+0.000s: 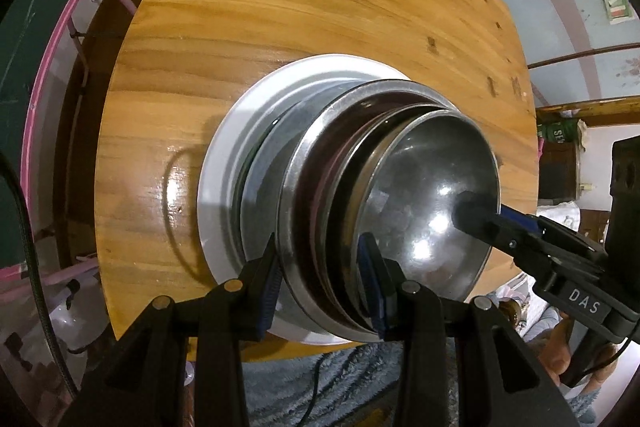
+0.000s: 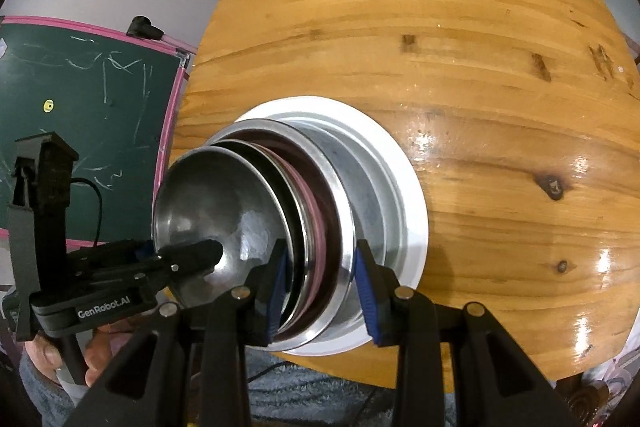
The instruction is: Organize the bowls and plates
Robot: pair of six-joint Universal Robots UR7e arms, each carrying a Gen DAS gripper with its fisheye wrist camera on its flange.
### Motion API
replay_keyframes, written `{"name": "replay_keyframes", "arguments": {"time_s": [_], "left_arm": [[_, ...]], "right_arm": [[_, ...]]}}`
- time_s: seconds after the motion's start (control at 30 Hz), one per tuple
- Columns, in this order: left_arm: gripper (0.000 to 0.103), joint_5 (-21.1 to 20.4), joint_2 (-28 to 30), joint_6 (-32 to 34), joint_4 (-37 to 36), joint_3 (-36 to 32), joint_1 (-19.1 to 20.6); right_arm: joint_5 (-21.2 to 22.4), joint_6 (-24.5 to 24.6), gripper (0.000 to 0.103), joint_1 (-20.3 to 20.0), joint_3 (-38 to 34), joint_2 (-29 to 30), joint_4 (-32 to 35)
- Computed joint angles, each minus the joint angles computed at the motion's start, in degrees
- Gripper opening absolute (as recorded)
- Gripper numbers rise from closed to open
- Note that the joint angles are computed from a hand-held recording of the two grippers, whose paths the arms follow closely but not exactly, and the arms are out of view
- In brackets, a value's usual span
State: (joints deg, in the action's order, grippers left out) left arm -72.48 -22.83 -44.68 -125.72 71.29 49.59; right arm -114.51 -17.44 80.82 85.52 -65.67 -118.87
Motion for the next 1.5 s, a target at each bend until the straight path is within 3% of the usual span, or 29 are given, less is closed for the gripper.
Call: {"name": "replay_keyframes", "arguments": {"time_s": [0.27,0.53,0.7,0.87,0.97,1.17,1.3,1.5], "left_arm": [[0.036,0.2,0.9,0.6,-0.2,-0.9,0.0],[0.067,3.3,0.0,1.9,-2.7,0.0,-1.6],[0.069,4.5,-0.5,2.0,-3.4,0.6,-2.6],[0.071,7.4,-1.0,2.7,-3.7,1.0,-4.5],[0.077,9.4,-1.2,3.1,-4.1,1.4,-6.1],[0.082,15.4,-2.0,2.8,-5.7,2.8,-9.8],[0.091,18.8,-1.7,2.9,-7.1,2.8,-12.4],[0.091,22.5,-0.6,2.8,-7.0,1.4,-15.5]], "right_arm": [[-2.3,-0.9,0.033,0.3,0.4,1.0,-1.8],[-1.9,-3.3,0.035,0.3,2.2,-0.5,-4.7],[-1.0,-4.3,0.035,0.3,3.2,-2.1,-6.2],[-0.9,-6.3,0.035,0.8,5.4,-4.4,-9.4],[-0.9,-8.1,0.035,1.1,7.2,-6.4,-12.2],[0.3,-12.0,0.035,1.5,11.2,-11.1,-18.9],[1.4,-14.2,0.035,1.6,13.3,-14.4,-22.8],[1.7,-17.5,0.035,1.7,15.8,-18.1,-28.9]]}}
